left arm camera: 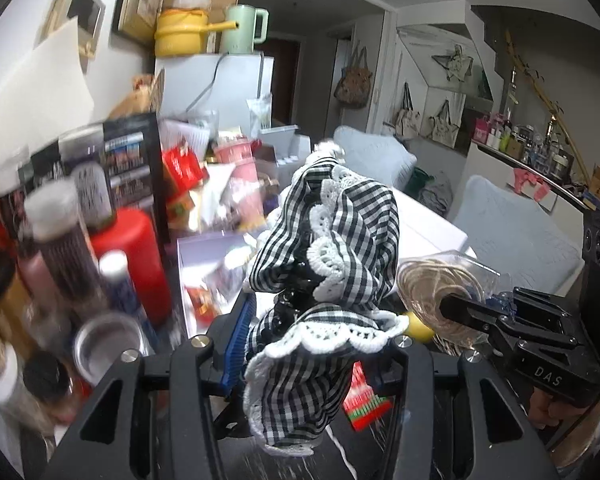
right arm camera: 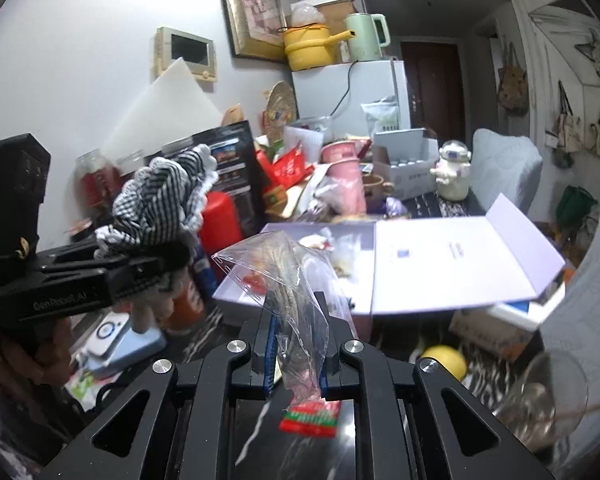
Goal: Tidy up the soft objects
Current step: 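Carry the gingham cloth and clear bag over the white box with both tools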
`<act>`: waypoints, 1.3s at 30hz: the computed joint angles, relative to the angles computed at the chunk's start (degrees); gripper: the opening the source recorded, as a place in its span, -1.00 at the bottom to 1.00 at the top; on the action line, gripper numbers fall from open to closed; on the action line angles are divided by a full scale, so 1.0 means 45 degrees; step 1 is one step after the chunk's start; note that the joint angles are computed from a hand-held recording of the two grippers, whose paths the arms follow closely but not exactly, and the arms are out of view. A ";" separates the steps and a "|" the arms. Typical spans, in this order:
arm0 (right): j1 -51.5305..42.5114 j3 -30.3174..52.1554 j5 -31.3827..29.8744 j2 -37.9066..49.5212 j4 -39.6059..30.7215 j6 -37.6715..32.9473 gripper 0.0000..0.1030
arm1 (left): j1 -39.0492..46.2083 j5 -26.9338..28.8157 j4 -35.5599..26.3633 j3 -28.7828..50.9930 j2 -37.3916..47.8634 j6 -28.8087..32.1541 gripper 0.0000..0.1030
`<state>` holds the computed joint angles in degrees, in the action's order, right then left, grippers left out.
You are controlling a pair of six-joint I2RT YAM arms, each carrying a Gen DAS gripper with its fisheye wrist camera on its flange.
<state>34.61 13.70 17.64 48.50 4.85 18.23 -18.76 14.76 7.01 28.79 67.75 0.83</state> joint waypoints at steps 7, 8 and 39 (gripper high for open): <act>-0.2042 0.1337 -0.1449 0.2098 0.1392 -0.1622 -0.70 | -0.0098 -0.0230 0.0773 0.1684 0.1782 0.0194 -0.09; -0.2257 0.1534 -0.1603 0.2404 0.1568 -0.1789 -0.70 | -0.0065 -0.0165 0.0900 0.1866 0.2012 0.0150 -0.09; -0.5562 0.7708 -0.4519 1.0668 0.3918 -0.3445 -0.70 | 0.0106 -0.1853 0.1578 0.8082 0.9765 -0.1000 -0.09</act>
